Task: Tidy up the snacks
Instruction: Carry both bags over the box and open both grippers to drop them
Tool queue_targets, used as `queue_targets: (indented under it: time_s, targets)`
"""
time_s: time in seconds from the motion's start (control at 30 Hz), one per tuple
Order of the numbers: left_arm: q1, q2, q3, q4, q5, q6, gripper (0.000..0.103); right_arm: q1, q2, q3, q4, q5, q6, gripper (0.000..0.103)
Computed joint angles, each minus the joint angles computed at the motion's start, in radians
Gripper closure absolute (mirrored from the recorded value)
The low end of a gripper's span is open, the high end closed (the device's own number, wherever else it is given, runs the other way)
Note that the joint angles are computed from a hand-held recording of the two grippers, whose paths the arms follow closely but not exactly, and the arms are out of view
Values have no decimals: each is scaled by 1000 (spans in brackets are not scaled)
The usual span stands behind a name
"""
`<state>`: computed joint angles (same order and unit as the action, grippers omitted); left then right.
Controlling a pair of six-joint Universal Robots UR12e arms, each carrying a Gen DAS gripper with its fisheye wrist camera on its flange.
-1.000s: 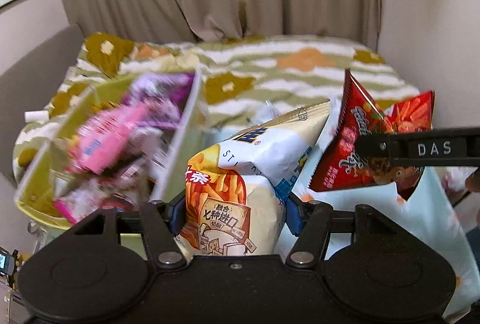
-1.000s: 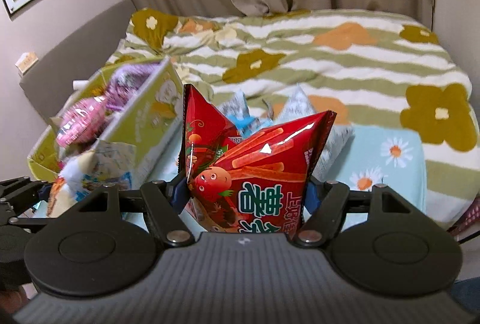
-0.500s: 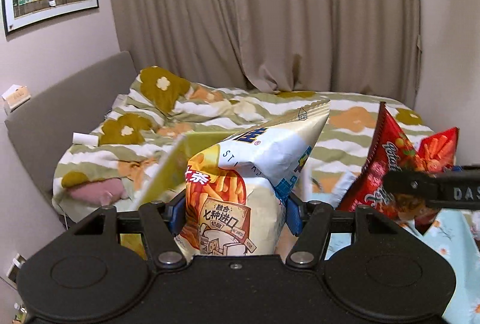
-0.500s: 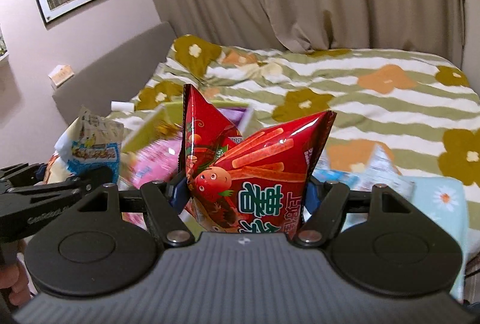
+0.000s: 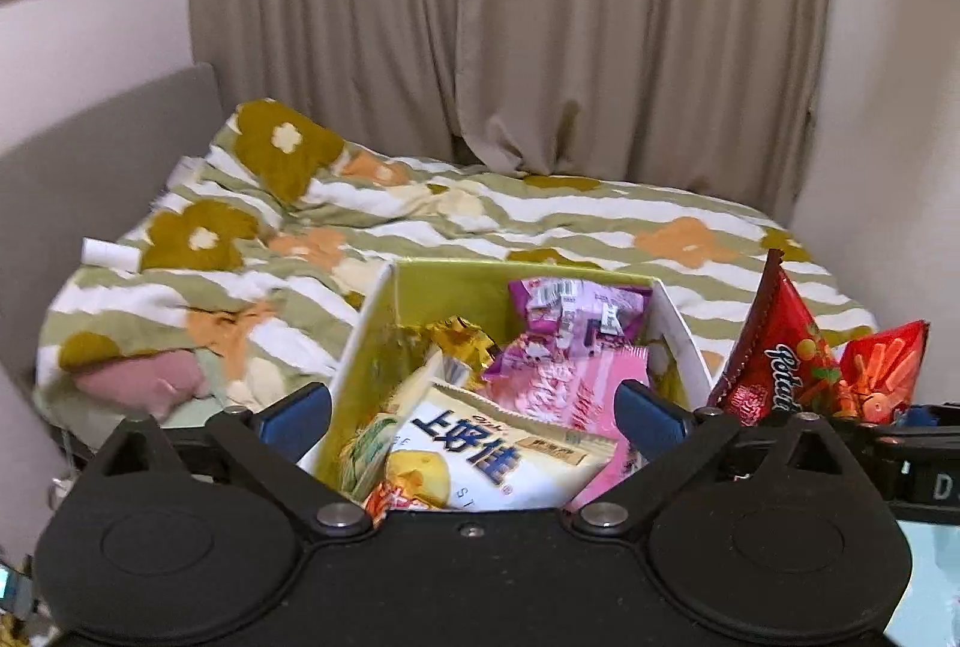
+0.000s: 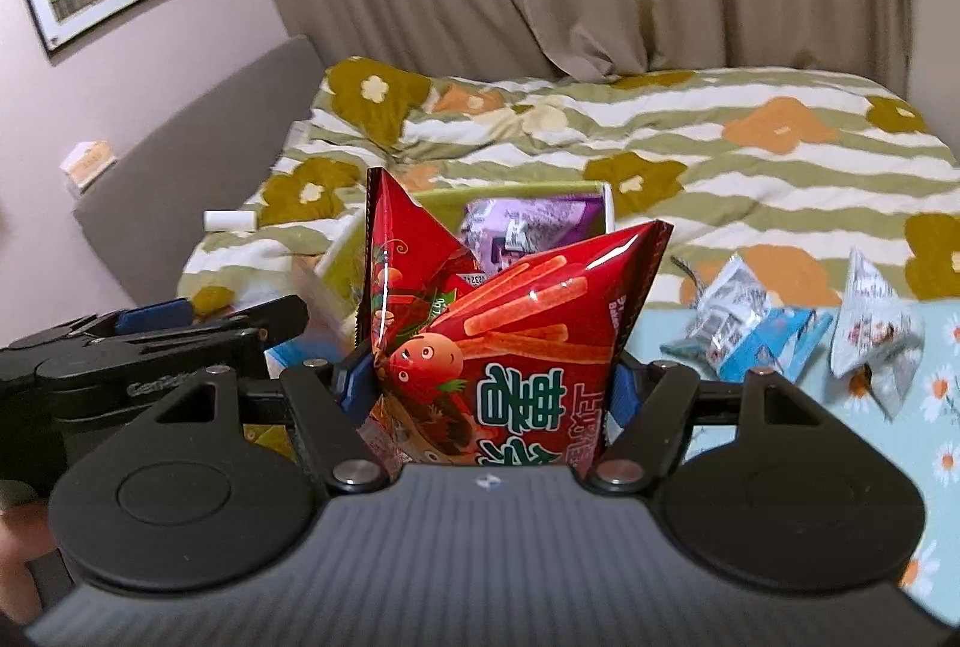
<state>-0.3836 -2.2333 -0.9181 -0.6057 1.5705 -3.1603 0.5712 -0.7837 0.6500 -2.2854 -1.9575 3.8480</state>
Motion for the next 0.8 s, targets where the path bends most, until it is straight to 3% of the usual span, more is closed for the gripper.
queue_targets:
  time_s: [0.23,0.5,0.6,0.67,0.8]
  targets:
    - [26,44,-68,-32,-46,-18,1,14,37,-73,119,-24,69,16]
    - [36,72,-100,1,-5,-44,0,11,60,-123,150,6,21,15]
    - [38,73,-98,3,-1,-45,0,6,65,-133,158,47,4,10]
    - [36,72,-96,-3,1,-39,0,5,72,-139,157,56,1,0]
    - [34,78,-108,-12,1,-19,0,13,69,-122,138,17,1,0]
